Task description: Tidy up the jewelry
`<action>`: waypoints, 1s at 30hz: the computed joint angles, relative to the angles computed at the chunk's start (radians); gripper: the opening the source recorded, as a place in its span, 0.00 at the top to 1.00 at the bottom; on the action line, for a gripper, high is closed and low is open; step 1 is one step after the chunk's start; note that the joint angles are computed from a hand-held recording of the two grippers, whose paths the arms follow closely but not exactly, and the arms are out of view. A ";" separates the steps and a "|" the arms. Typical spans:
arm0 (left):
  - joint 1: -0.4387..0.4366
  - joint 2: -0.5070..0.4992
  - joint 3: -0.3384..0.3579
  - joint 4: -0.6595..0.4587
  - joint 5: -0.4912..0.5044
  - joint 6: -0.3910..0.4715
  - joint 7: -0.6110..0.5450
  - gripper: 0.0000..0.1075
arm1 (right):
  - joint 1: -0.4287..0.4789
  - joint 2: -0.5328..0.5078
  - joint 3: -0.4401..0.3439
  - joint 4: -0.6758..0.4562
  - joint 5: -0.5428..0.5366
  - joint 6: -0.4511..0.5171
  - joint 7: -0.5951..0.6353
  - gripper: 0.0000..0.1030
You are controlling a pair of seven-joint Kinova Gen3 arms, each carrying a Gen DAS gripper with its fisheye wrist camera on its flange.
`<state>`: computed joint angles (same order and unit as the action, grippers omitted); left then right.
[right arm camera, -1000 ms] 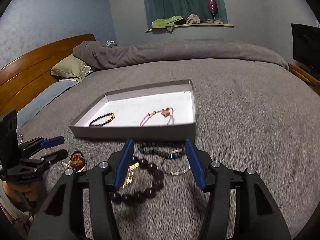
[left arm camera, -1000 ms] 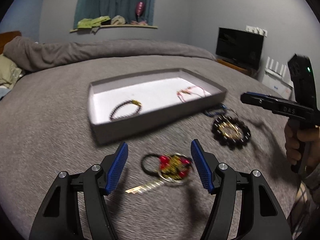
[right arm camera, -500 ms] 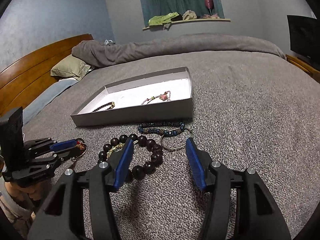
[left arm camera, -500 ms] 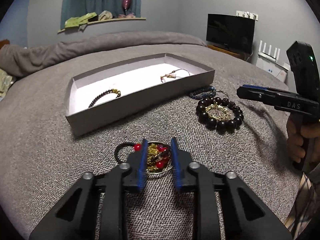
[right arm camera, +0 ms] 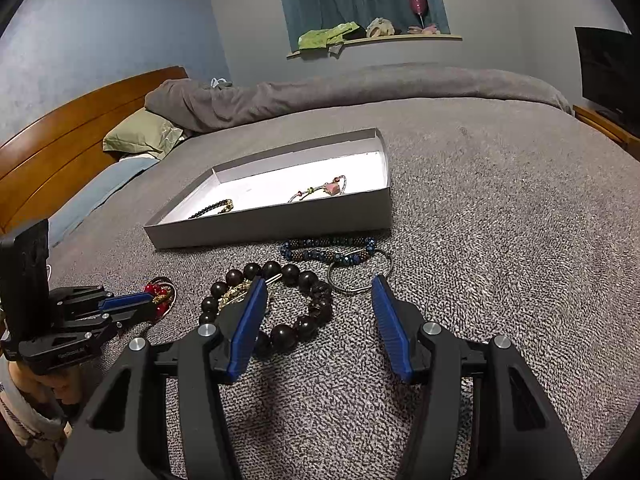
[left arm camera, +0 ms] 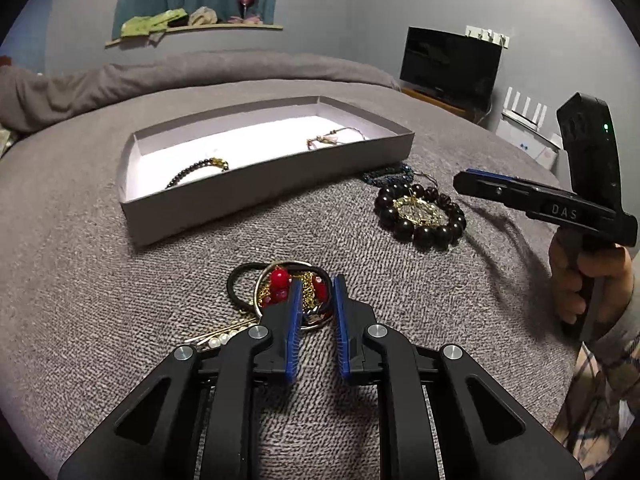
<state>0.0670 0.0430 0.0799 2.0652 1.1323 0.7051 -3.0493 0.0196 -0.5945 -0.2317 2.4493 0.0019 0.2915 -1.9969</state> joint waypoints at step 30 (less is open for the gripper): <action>-0.012 -0.041 -0.023 -0.018 0.060 0.025 0.009 0.90 | -0.051 0.183 -0.088 -0.118 0.076 0.065 -0.029 0.59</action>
<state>0.0549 0.0015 0.0567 2.0471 1.1927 0.7305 -3.0408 -0.0317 -0.4119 -0.3199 2.3318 0.0775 0.3565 -2.0258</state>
